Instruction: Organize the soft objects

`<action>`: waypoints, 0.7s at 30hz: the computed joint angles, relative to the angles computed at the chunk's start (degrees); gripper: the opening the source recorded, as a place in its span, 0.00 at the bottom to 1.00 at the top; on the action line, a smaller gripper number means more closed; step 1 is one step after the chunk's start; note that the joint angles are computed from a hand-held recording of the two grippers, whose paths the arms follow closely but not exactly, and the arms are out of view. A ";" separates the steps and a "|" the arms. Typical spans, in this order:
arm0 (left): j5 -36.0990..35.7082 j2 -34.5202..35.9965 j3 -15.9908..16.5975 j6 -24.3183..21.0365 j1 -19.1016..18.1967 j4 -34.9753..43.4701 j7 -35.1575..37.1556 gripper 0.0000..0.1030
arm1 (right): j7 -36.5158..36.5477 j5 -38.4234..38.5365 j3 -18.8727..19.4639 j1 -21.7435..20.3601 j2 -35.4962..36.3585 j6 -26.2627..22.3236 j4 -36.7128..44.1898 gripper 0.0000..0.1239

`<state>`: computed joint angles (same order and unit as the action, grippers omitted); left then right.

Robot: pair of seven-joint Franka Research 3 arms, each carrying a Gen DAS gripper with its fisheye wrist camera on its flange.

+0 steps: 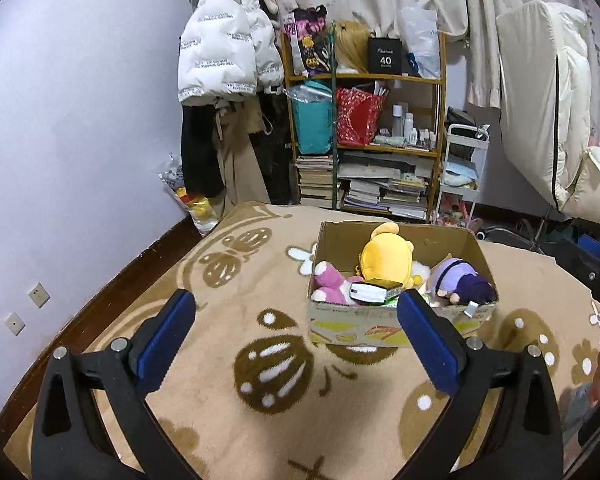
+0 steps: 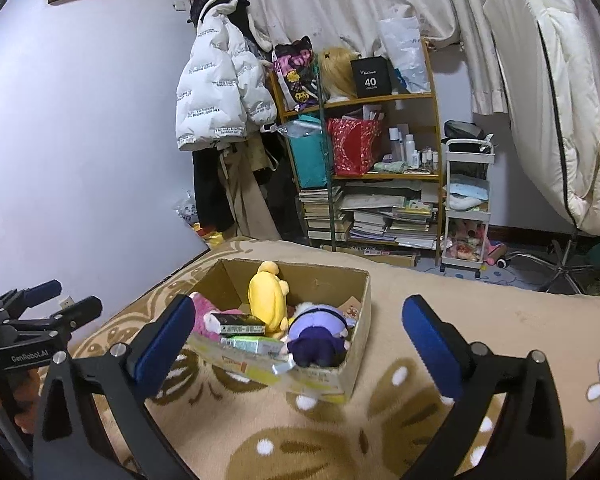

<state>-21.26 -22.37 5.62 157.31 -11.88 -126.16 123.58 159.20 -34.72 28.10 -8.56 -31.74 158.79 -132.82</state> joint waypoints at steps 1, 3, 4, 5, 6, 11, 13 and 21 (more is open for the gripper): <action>-0.19 -0.83 0.19 0.11 -0.04 -0.64 0.32 0.97 | 0.18 0.38 -0.13 0.57 -1.21 -0.55 -0.75 0.83; 0.18 -2.48 0.32 1.15 0.04 -2.24 0.63 0.97 | 0.08 1.33 -0.34 1.59 -3.16 -1.48 -2.02 0.83; 0.91 -3.32 0.25 1.80 0.28 -3.17 0.61 0.97 | -0.12 1.80 -0.36 1.92 -3.92 -1.89 -2.50 0.83; 1.65 -4.06 0.30 2.14 0.42 -3.94 0.48 0.97 | -0.37 2.42 -0.33 2.42 -4.96 -2.69 -3.10 0.83; 2.10 -4.68 0.59 2.04 0.26 -4.47 0.35 0.97 | -0.65 2.94 -0.31 2.71 -5.65 -3.21 -3.46 0.83; 3.54 -7.29 1.84 0.75 -0.50 -6.30 0.14 0.97 | -1.60 5.66 0.03 3.68 -8.97 -4.97 -5.10 0.83; 4.10 -8.26 2.31 0.91 -0.92 -7.28 0.37 0.97 | -1.66 6.86 0.31 4.07 -9.98 -5.32 -5.73 0.83; 5.32 -8.03 2.96 0.44 -1.68 -7.59 -0.11 0.97 | -1.93 9.50 1.63 4.17 -10.42 -7.32 -6.18 0.83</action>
<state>-15.94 -30.40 8.58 157.75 -13.56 -133.75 123.47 157.27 -25.22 29.72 -4.39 -42.16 151.48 -138.99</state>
